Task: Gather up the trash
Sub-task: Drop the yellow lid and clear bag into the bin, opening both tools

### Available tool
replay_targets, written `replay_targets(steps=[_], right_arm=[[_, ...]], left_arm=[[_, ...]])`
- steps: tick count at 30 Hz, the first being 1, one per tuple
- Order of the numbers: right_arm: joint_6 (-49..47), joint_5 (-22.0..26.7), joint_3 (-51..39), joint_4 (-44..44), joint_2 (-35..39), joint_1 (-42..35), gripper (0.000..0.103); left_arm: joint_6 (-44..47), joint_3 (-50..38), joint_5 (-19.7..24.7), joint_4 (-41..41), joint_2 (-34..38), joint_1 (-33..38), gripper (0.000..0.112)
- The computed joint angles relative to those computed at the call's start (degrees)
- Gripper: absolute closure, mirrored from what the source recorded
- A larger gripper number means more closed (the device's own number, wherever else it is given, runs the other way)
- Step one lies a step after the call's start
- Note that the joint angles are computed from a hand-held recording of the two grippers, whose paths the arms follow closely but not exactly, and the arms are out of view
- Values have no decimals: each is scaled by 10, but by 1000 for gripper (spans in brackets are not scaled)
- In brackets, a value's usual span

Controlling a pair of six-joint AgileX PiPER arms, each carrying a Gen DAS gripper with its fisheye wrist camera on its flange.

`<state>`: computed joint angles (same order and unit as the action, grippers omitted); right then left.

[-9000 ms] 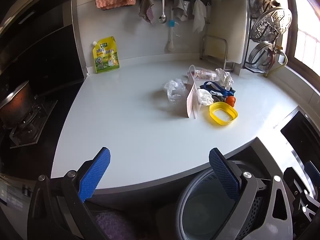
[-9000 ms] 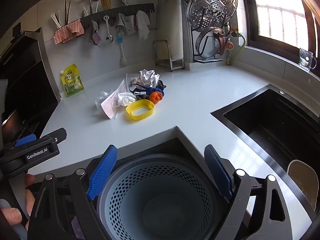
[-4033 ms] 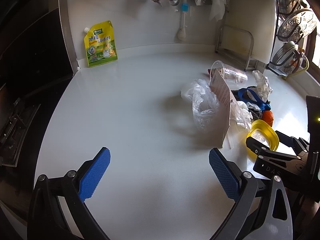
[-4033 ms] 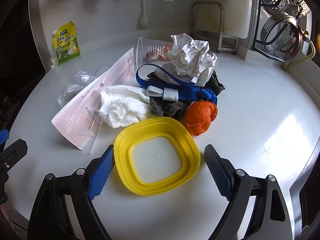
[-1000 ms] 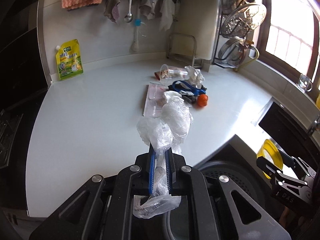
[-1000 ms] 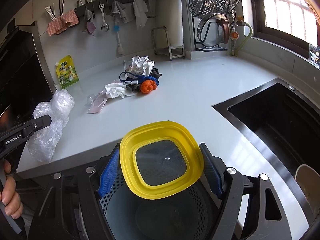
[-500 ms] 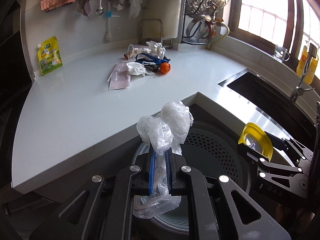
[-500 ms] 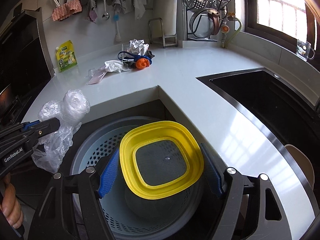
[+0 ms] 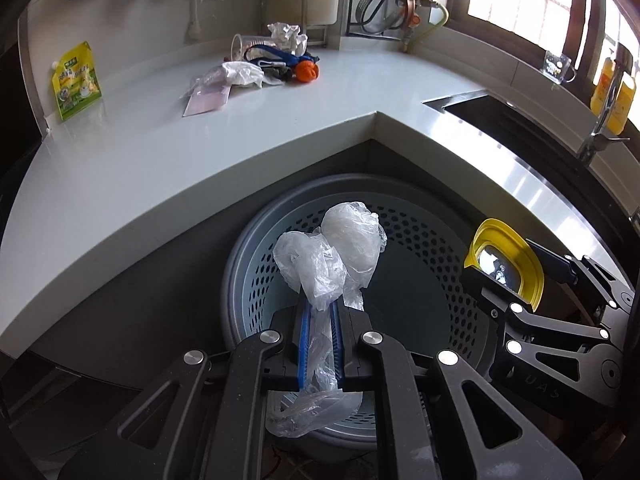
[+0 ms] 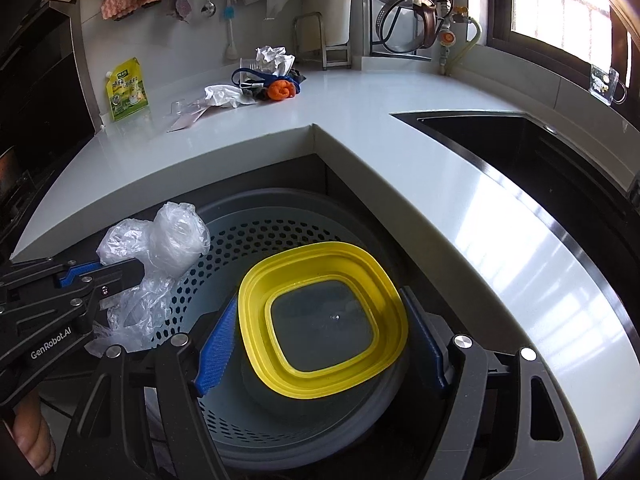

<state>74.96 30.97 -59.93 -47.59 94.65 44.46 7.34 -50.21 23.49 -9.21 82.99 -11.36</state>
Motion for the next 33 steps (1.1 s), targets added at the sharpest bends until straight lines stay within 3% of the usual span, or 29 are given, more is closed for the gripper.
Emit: replay_targets(steps=[9,24,33], right_arm=[[-8,5,-13,23,25,-6,31],[-33,-6,-19,45,45,-12,30],[-28,-3,-19,38,45,-15,26]], left_arm=[[-60,1,-8,32,34,-4,102],[-73,-13,5,33,64,2,98],[-100,-14,7,54,63,0,82]])
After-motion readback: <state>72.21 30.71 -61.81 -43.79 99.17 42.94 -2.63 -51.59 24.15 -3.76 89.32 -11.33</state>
